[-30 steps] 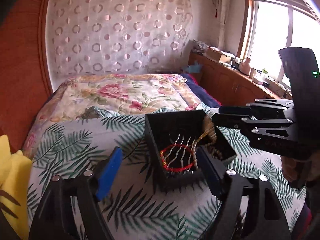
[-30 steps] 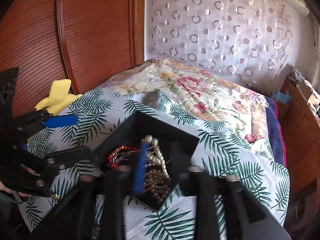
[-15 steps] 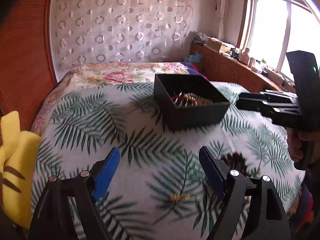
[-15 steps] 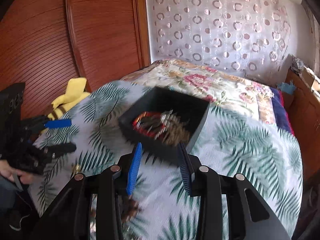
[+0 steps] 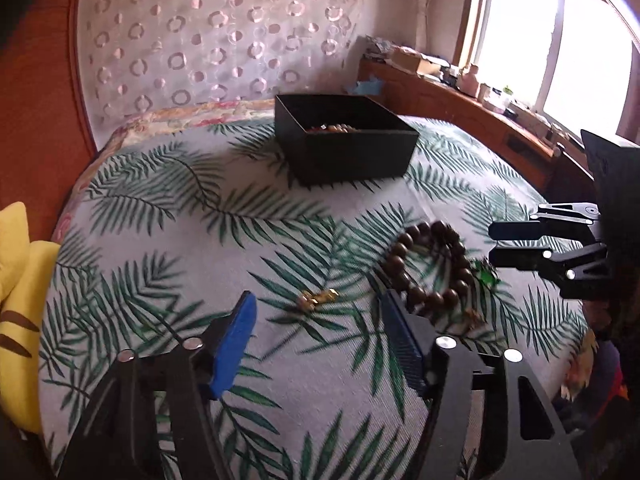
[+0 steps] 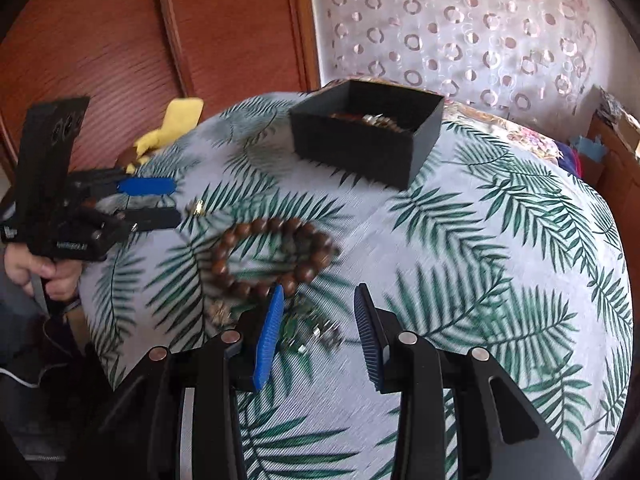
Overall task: Organize jewelry
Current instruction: 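Grasp the small gold ring with the left gripper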
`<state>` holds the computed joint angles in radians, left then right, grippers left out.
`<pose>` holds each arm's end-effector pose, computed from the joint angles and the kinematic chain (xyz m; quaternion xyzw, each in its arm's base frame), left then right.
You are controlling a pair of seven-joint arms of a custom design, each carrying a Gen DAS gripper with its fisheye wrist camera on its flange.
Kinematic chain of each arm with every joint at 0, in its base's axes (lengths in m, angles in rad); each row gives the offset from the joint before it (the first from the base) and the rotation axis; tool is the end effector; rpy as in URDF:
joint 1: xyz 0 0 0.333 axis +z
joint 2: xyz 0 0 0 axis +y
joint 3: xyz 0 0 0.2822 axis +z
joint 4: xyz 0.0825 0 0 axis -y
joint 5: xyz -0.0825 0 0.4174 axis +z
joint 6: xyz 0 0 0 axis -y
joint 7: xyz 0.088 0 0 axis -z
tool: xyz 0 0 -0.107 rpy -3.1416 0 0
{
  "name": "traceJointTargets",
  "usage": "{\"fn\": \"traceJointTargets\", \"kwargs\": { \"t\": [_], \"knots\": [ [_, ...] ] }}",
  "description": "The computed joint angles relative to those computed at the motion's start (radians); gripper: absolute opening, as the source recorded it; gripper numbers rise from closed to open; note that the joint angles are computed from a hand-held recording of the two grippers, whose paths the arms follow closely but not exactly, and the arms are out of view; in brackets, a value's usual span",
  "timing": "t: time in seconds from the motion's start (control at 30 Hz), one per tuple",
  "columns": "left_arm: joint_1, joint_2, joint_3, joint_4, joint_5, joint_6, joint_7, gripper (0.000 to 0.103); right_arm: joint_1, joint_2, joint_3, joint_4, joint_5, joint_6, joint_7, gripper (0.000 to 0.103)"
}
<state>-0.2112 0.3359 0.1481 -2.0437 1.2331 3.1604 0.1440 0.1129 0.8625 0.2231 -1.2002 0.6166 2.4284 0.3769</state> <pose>0.6059 -0.1254 0.2696 -0.6856 0.6231 -0.2901 0.2399 0.7666 0.2162 0.2727 -0.8990 0.2557 -0.0555 0.3512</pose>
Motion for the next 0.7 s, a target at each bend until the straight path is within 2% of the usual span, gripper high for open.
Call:
{"fn": "traceJointTargets", "kwargs": {
  "t": [0.13, 0.23, 0.47, 0.7],
  "knots": [
    [0.029, 0.009, -0.046, -0.001, -0.087, -0.025, 0.092, 0.04, 0.013, -0.046, -0.003, -0.092, -0.015, 0.074, -0.048, 0.039],
    [0.034, 0.019, -0.06, 0.007, -0.149, -0.044, 0.16, 0.028, 0.02, -0.052, -0.006, -0.109, -0.026, 0.098, -0.055, 0.039],
    [0.003, 0.038, -0.034, 0.032, -0.198, -0.077, 0.208, 0.02, 0.02, -0.063, -0.003, -0.135, -0.036, 0.129, -0.067, 0.039],
    [-0.038, 0.035, 0.021, 0.027, -0.127, -0.047, 0.114, 0.018, 0.016, -0.086, 0.006, -0.179, -0.031, 0.164, -0.096, 0.039]
  ]
}}
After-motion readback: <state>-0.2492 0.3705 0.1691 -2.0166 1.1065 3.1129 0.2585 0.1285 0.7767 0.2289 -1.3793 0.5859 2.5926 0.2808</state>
